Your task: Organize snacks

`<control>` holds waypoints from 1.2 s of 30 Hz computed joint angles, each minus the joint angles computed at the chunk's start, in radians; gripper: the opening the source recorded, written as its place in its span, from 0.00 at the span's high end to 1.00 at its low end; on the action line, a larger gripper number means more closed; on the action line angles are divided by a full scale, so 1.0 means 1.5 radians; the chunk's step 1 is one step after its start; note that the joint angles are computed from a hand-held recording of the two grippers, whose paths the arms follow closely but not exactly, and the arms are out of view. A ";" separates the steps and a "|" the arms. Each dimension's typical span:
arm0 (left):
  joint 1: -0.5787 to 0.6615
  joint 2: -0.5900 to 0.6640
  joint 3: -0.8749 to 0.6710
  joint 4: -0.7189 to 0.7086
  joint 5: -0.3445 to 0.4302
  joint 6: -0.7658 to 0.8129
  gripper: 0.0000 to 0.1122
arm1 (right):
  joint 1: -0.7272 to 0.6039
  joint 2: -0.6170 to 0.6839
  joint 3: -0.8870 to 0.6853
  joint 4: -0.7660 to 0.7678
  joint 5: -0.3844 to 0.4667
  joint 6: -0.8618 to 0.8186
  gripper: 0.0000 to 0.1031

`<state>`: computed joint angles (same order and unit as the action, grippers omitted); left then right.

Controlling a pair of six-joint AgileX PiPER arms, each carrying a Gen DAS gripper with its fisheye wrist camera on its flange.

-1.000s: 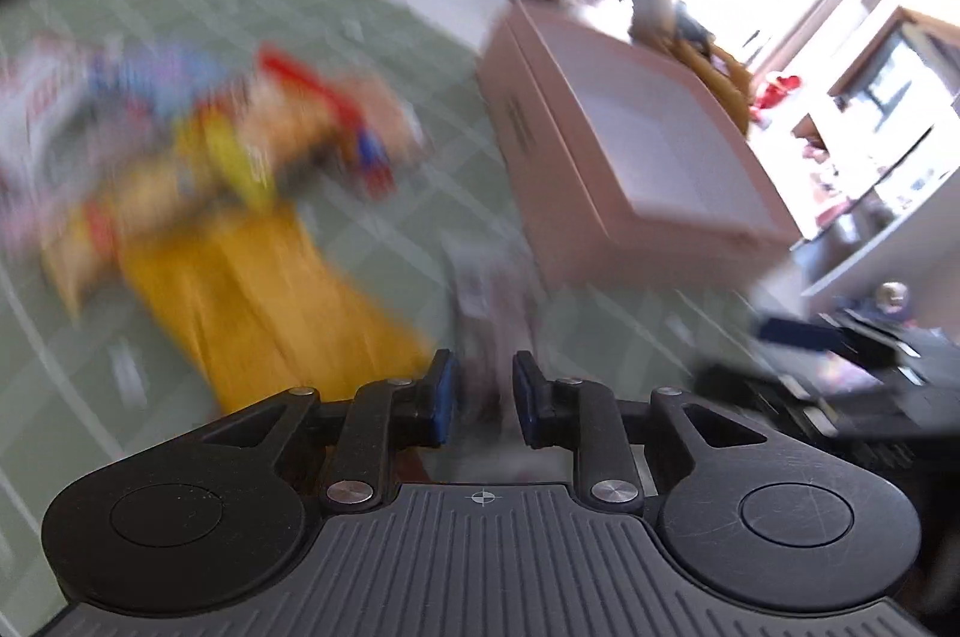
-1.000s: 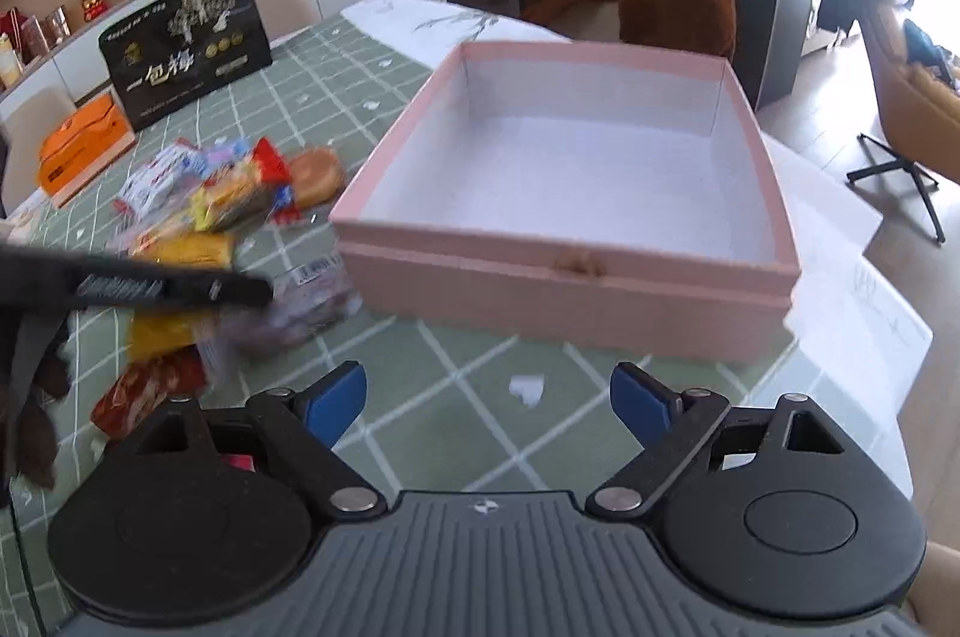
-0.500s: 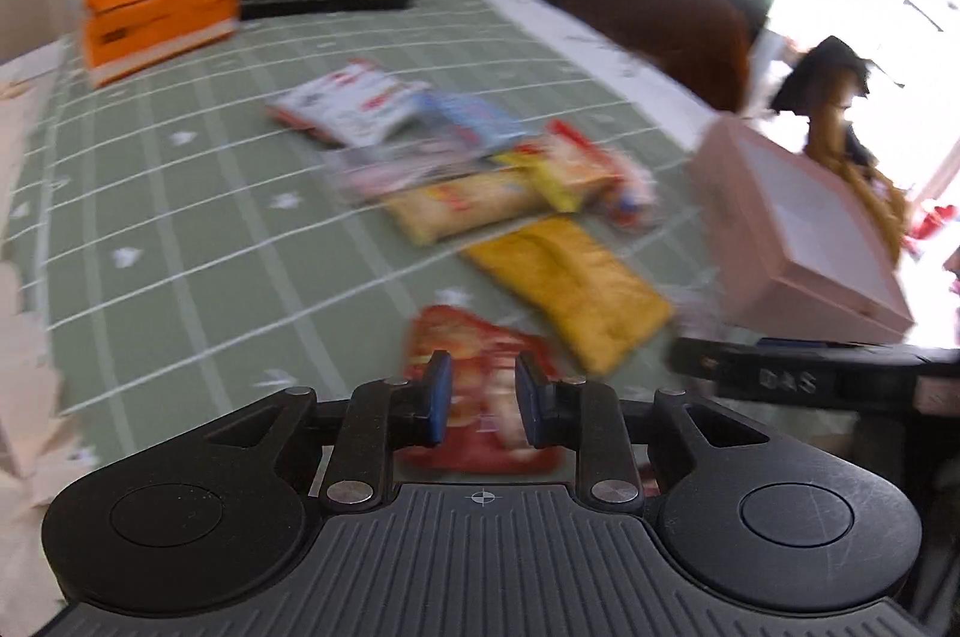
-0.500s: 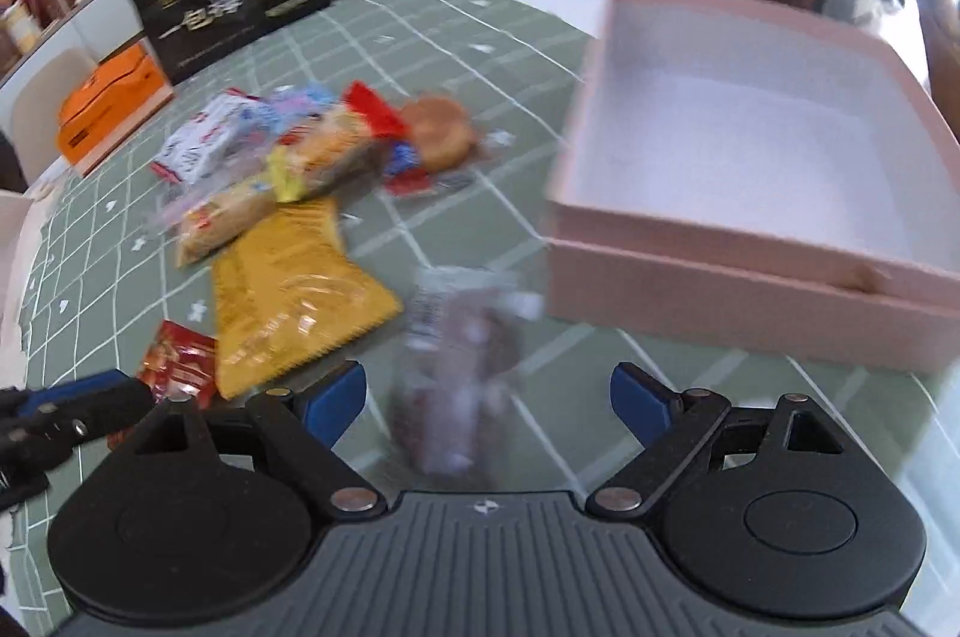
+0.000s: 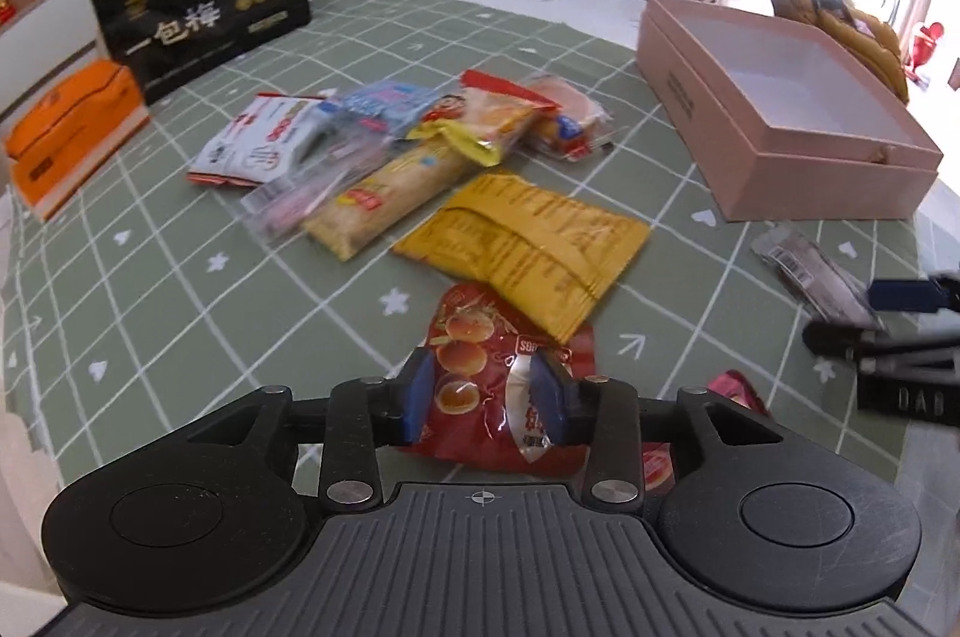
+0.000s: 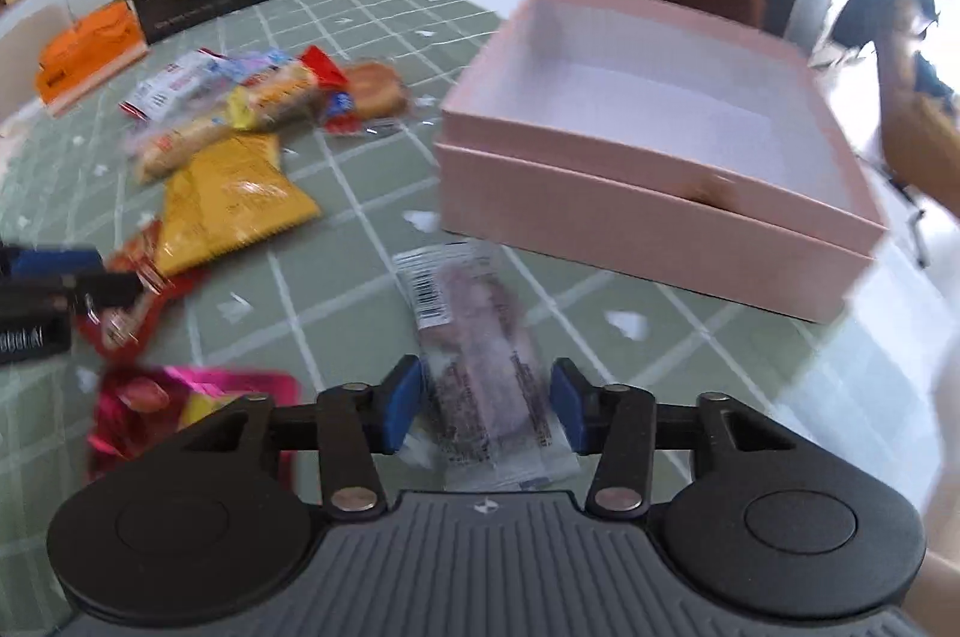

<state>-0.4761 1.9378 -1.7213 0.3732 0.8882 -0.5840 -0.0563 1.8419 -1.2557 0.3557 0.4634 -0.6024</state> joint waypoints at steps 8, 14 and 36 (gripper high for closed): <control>0.018 0.001 -0.004 -0.066 -0.019 0.066 0.63 | -0.021 -0.012 0.041 0.054 -0.023 -0.040 0.17; 0.022 -0.011 0.011 -0.081 -0.028 0.070 0.63 | -0.019 -0.019 0.090 0.147 -0.091 -0.122 0.03; 0.036 0.008 -0.009 -0.140 -0.022 0.143 0.35 | -0.024 -0.027 0.161 0.509 -0.170 -0.479 0.00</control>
<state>-0.4217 1.9503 -1.7354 0.1630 0.8546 -0.3688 -0.0920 1.8009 -1.0148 1.1188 0.2089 -1.3202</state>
